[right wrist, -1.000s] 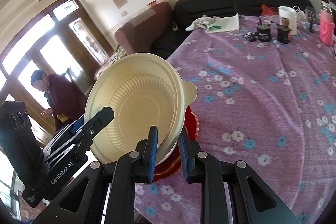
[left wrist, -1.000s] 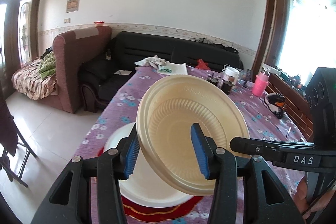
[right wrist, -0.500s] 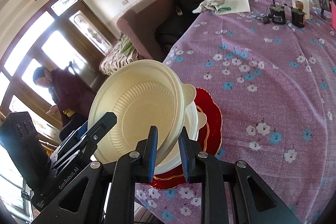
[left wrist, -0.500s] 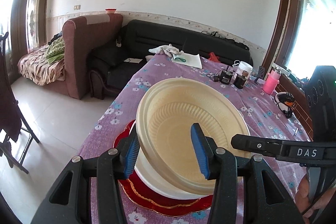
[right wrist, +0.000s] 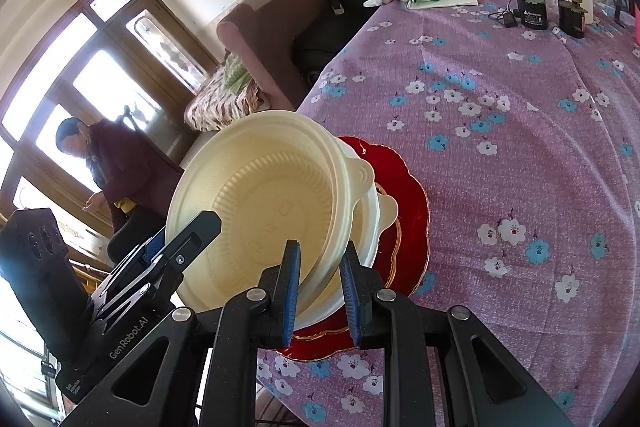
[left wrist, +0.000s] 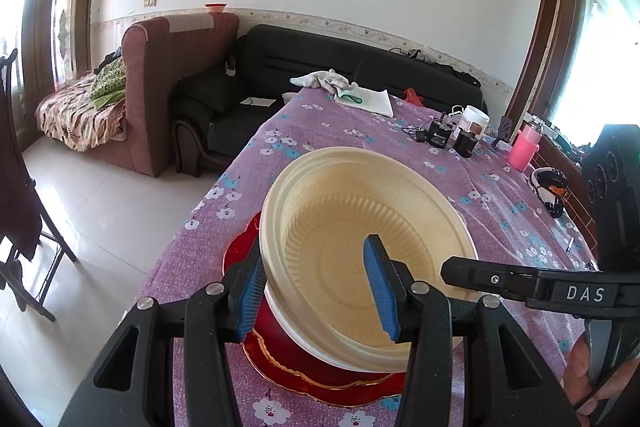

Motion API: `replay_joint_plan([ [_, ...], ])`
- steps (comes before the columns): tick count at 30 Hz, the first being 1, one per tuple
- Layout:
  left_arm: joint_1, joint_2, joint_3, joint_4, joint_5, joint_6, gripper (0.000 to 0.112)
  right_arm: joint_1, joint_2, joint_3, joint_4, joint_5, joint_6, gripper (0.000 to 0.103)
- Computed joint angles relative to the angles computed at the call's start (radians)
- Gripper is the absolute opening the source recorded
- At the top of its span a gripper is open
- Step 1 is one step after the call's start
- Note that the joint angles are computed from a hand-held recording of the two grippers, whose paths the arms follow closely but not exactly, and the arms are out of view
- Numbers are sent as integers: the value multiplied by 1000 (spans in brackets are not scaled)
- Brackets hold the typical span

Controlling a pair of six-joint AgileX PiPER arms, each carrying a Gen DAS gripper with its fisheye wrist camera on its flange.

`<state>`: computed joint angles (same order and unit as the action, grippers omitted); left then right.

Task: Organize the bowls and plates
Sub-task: 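Lower the beige bowl with both grippers into the white bowl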

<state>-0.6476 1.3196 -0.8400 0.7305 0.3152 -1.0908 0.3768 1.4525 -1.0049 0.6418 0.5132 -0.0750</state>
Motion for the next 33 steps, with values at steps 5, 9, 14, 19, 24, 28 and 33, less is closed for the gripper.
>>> replay_joint_plan([
  [5,-2,5,-2,11,2,-13,46,6,-2,2,-8,-7,10,24],
  [9,-1,6,-3,9,0,-11,46,11,-4,3,-19,-11,21,24],
  [14,0,6,-3,7,-1,-9,46,16,-8,3,-30,-13,34,24],
  [19,0,6,-3,7,1,-10,46,22,-14,1,-47,-12,48,24],
  [24,6,5,-2,-7,-3,7,46,22,-17,-2,-50,-8,46,26],
  [28,8,5,-2,-12,-5,11,47,22,-20,-1,-43,-7,39,27],
  [33,10,6,1,-15,-8,15,47,18,-22,1,-36,-6,33,28],
])
